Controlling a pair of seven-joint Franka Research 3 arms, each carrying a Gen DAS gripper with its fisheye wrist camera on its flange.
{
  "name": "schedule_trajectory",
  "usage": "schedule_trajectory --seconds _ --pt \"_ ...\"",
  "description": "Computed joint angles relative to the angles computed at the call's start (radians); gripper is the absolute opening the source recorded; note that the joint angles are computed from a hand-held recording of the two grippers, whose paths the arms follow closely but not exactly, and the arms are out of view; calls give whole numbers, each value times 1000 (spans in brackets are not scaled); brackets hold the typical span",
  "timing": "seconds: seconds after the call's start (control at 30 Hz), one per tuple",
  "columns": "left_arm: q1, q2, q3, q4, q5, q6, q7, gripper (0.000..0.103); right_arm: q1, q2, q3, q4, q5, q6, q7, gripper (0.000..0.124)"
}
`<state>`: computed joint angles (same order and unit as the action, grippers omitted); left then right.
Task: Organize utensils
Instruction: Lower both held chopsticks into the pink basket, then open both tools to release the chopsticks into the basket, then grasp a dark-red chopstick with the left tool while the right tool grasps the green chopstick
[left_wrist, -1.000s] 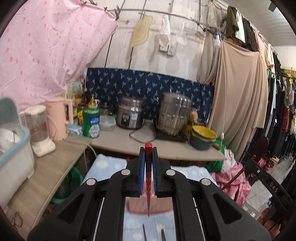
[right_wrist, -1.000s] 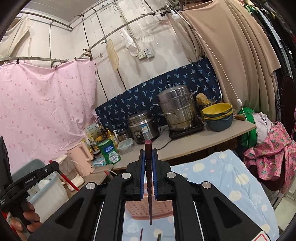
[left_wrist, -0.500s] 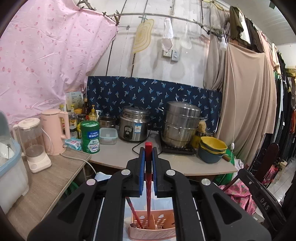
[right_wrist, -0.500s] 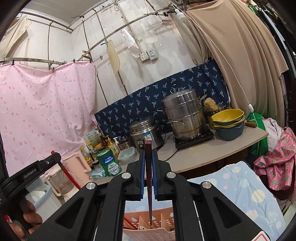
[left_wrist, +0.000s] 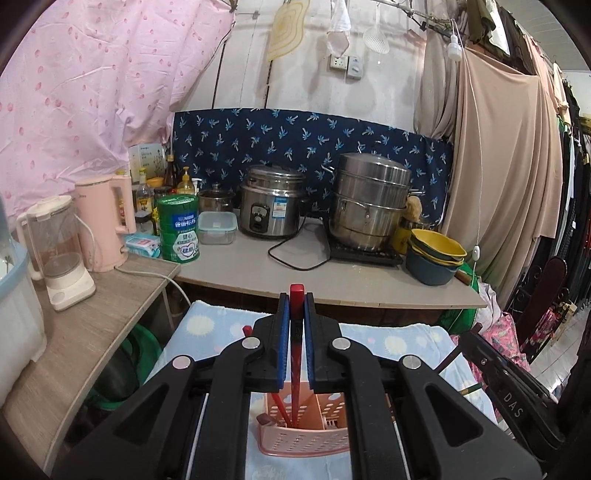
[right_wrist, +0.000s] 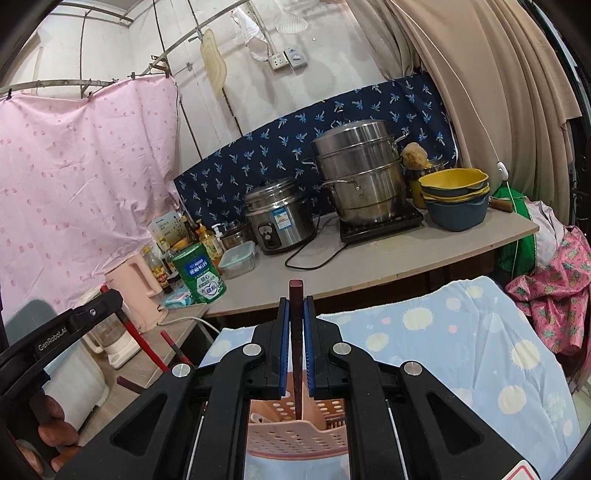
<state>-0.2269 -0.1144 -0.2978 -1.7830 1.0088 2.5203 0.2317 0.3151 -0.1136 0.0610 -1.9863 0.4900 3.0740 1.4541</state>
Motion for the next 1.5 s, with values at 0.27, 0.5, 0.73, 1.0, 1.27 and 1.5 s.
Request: schedule_trajectory --seconds 0.27,0.5,0.73,1.0,1.27,1.5 --pt "12 -62 -15 -74 42 -9 -78 43 -27 -65 20 -90 -87 47 70 31" --pt "14 -167 -54 -222 12 -26 -69 44 -97 -227 91 -278 -188 28 152 32" --pt "-23 -268 -82 -415 -129 -41 -52 44 -120 -441 141 -524 -257 -102 235 32" --pt "-85 -361 -126 -599 -282 -78 -59 43 -62 -643 139 -739 -261 -222 302 32" --pt "-142 -412 -152 -676 -370 -117 -66 43 21 -743 142 -855 -239 -294 359 32" --pt "-181 -448 -152 -721 -425 -130 -76 43 52 -800 169 -894 -273 -324 380 32"
